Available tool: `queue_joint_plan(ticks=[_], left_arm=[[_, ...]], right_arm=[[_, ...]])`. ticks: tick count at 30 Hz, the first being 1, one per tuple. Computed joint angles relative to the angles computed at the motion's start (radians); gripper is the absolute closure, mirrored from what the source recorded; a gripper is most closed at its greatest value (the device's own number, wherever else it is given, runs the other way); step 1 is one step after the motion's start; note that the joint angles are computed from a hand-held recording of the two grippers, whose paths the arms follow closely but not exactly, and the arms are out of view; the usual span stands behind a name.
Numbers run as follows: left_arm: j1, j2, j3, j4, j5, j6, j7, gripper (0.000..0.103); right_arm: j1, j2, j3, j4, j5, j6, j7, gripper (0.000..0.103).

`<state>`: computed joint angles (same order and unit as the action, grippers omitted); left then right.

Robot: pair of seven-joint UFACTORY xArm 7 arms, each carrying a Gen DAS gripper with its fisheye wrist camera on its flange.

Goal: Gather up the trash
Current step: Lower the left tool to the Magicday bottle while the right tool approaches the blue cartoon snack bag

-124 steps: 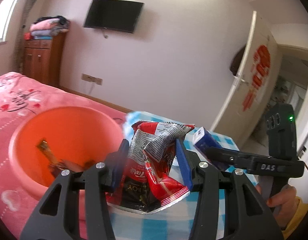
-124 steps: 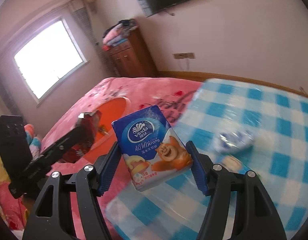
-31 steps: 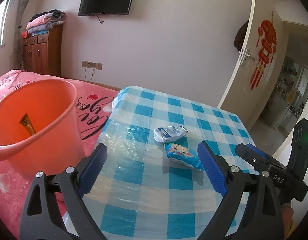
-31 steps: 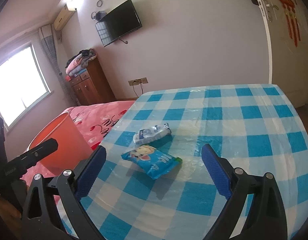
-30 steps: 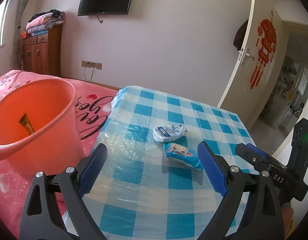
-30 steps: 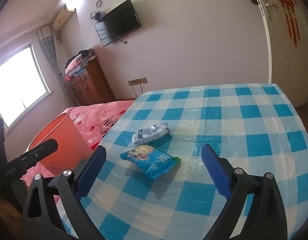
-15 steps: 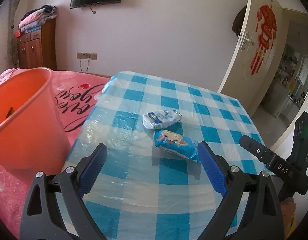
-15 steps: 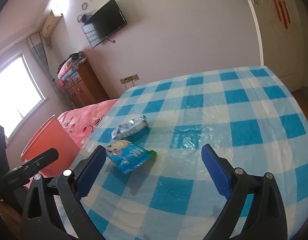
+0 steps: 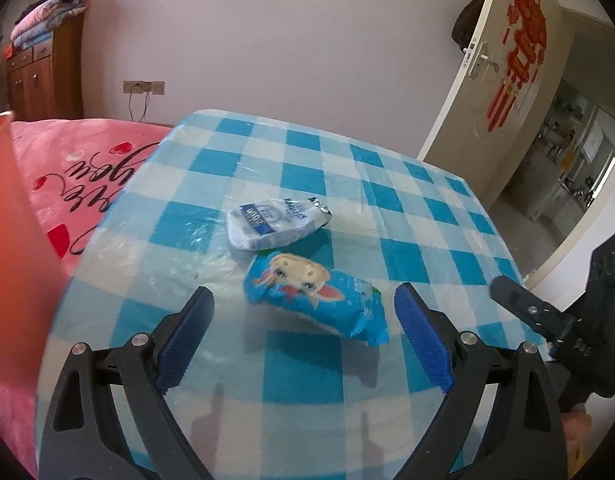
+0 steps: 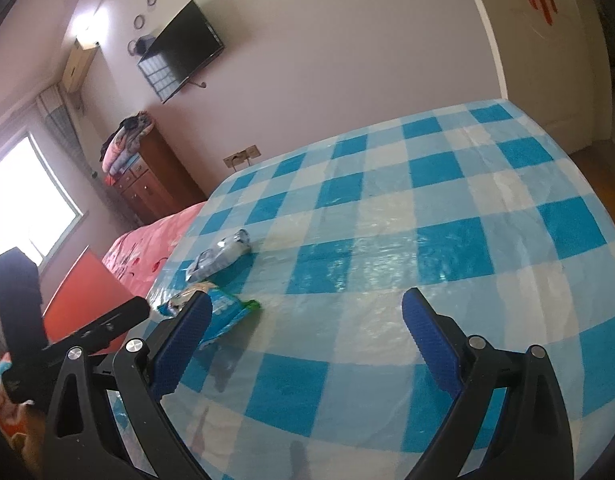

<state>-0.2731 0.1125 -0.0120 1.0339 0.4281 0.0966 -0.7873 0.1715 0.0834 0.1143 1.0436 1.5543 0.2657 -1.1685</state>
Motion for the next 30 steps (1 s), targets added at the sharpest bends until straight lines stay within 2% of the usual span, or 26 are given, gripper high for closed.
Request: queue_joint_plan(ticks=[4,9,10,14,16,17,18,21,22,26,28,30], left_arm=[[0.018,0.060,-0.038,0.051,-0.088,-0.009,0.102,0.011],[-0.063,0.115,0.024,0.113,-0.052,0.012,0.100,0.011],[-0.058,0.119,0.017,0.115,-0.067,0.008,0.114,0.011],[0.059,0.158,-0.157,0.132,-0.294,-0.012,0.322,0.011],[0.072,0.180,-0.198,0.148,-0.351,-0.018,0.388,0.011],[0.106,0.196,-0.257,0.159,-0.399,-0.024,0.452,0.011],[0.170,0.216,-0.350,0.171,-0.465,-0.030,0.534,0.011],[0.313,0.272,-0.566,0.208,-0.595,-0.018,0.733,0.011],[0.331,0.279,-0.594,0.212,-0.607,-0.017,0.762,0.011],[0.327,0.243,-0.584,0.199,-0.665,-0.024,0.808,0.011],[0.283,0.202,-0.511,0.180,-0.662,-0.030,0.794,0.011],[0.175,0.162,-0.347,0.169,-0.593,-0.029,0.728,0.011]], right_arm=[[-0.016,0.007,-0.010,0.002,0.000,0.021,0.009,0.008],[-0.036,0.008,-0.018,0.005,0.006,0.045,0.011,0.008],[-0.040,0.007,-0.020,0.005,0.015,0.047,0.006,0.008],[-0.055,0.009,-0.030,0.008,0.032,0.055,0.005,0.008],[-0.062,0.012,-0.034,0.010,0.035,0.057,0.009,0.008],[-0.067,0.013,-0.036,0.011,0.040,0.057,0.009,0.008],[-0.071,0.014,-0.039,0.012,0.046,0.056,0.009,0.008],[-0.083,0.027,-0.044,0.020,0.042,0.055,0.025,0.008],[-0.087,0.032,-0.045,0.023,0.036,0.058,0.035,0.008],[-0.102,0.041,-0.044,0.026,0.018,0.080,0.069,0.008],[-0.103,0.042,-0.040,0.025,0.006,0.087,0.077,0.008],[-0.100,0.044,-0.035,0.025,-0.017,0.094,0.092,0.008]])
